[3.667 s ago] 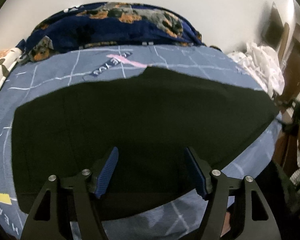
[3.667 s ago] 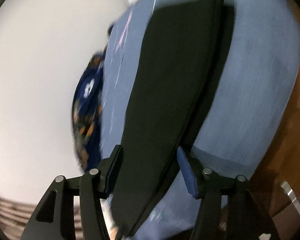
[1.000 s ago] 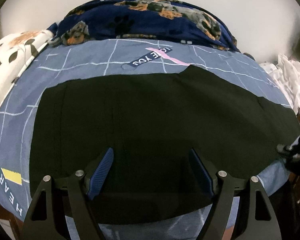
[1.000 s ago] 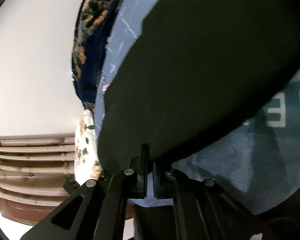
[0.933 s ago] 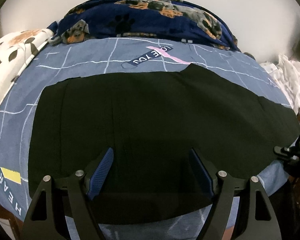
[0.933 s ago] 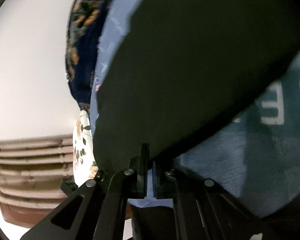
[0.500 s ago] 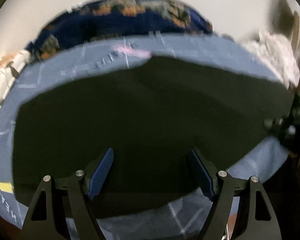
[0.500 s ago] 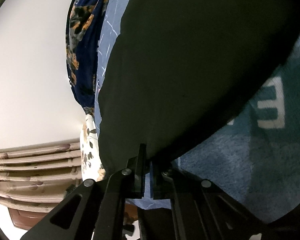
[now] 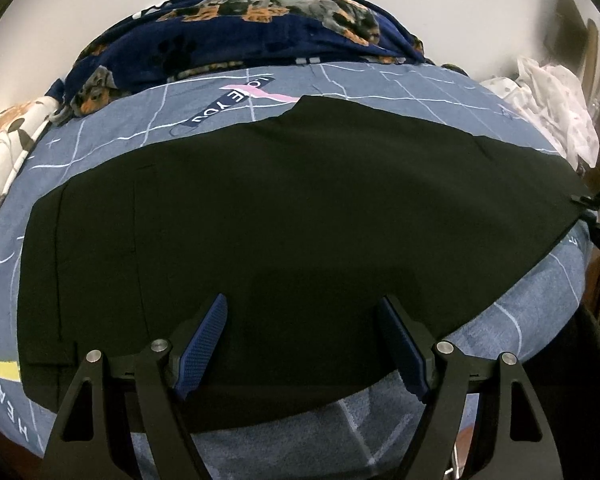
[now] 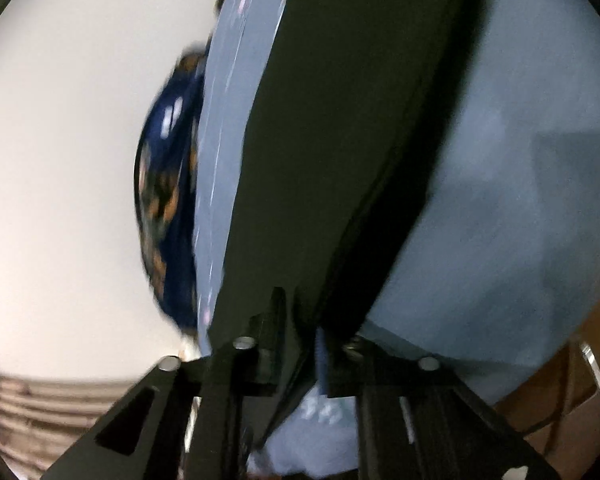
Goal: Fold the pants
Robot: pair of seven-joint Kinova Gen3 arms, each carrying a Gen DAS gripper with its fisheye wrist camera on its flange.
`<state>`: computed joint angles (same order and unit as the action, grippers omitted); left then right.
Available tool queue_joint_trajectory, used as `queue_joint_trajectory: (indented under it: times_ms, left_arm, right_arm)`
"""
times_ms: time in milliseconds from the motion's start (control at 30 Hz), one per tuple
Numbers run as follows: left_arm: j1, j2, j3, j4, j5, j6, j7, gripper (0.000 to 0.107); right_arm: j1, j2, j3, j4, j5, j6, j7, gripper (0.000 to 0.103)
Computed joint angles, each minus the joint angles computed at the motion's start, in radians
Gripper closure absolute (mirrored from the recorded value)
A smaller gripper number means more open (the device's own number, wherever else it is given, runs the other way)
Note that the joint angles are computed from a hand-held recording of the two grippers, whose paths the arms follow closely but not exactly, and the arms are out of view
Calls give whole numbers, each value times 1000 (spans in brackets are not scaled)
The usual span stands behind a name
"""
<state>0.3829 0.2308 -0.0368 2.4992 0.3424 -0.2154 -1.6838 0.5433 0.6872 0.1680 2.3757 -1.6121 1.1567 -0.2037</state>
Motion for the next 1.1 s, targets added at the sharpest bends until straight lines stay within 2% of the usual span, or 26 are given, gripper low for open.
queue_joint_trajectory:
  times_ms: [133,267,400,500,667,1100]
  left_arm:
    - [-19,-3,17,7,-19,-5,12,30]
    - [-37,-5,30,10,-40,-7,27,30]
    - [-44,-6,36,11,-52,-8,38,30]
    - [-87,-8,74,21,-98,-23,79,29]
    - [-90,-9,70,20,-118,-21,92,28]
    - [-197,-8,146,36,-274,-49,219,25]
  right_arm:
    - [124,20,45,-60,21,43,-46,94]
    - [209,24,55,-135,37,37,-90,94]
    - [286,9,61,-167,17,20,-95,85]
    - [335,25,51,-190,13,34,-91,75]
    - [332,46,17,-229,13,29,-106,72]
    - [283,89,-34,-270,-14,47,-42,68]
